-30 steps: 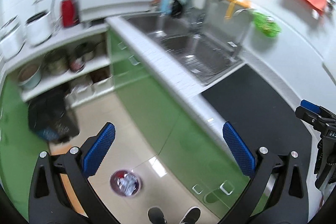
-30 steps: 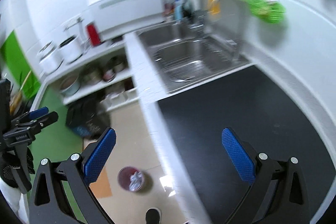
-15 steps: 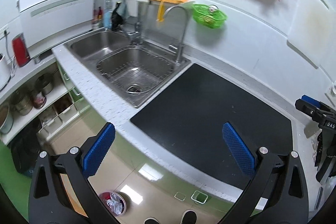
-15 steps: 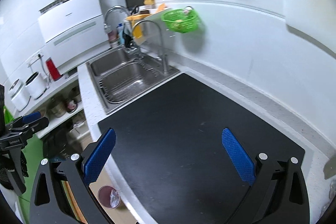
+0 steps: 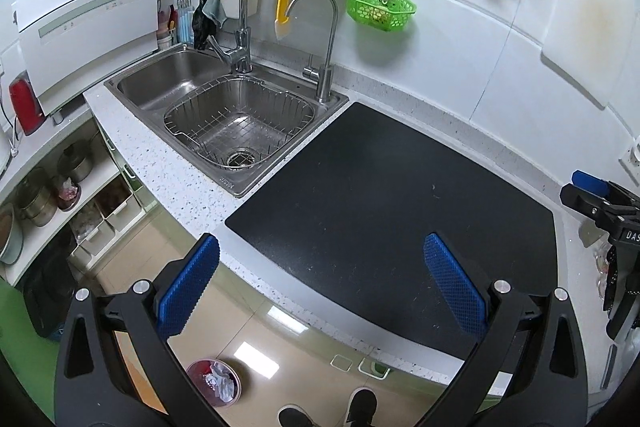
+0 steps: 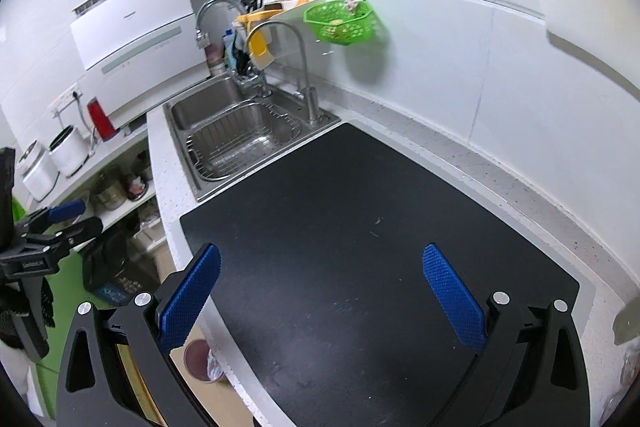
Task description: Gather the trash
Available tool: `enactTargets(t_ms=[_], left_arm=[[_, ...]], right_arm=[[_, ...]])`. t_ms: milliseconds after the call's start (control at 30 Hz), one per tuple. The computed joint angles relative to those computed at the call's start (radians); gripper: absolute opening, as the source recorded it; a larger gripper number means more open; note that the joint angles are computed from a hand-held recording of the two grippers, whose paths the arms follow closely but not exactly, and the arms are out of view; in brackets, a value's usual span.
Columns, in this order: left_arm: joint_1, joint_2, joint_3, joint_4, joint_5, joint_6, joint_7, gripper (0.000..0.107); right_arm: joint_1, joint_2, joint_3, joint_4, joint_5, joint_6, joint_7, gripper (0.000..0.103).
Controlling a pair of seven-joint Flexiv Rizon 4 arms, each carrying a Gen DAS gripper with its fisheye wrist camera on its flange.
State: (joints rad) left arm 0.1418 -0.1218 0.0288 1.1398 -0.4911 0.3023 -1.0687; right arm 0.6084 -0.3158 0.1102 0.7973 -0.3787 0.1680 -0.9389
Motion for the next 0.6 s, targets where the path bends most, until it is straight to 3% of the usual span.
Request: enactTargets(t_ms=[600], left_arm=[[0.003, -0.012, -0.002, -0.027, 0.013, -0.016, -0.002, 0.1]], right_arm=[[-0.001, -0.021, -0.002, -0.036, 0.036, -0.002, -0.027, 0.097]])
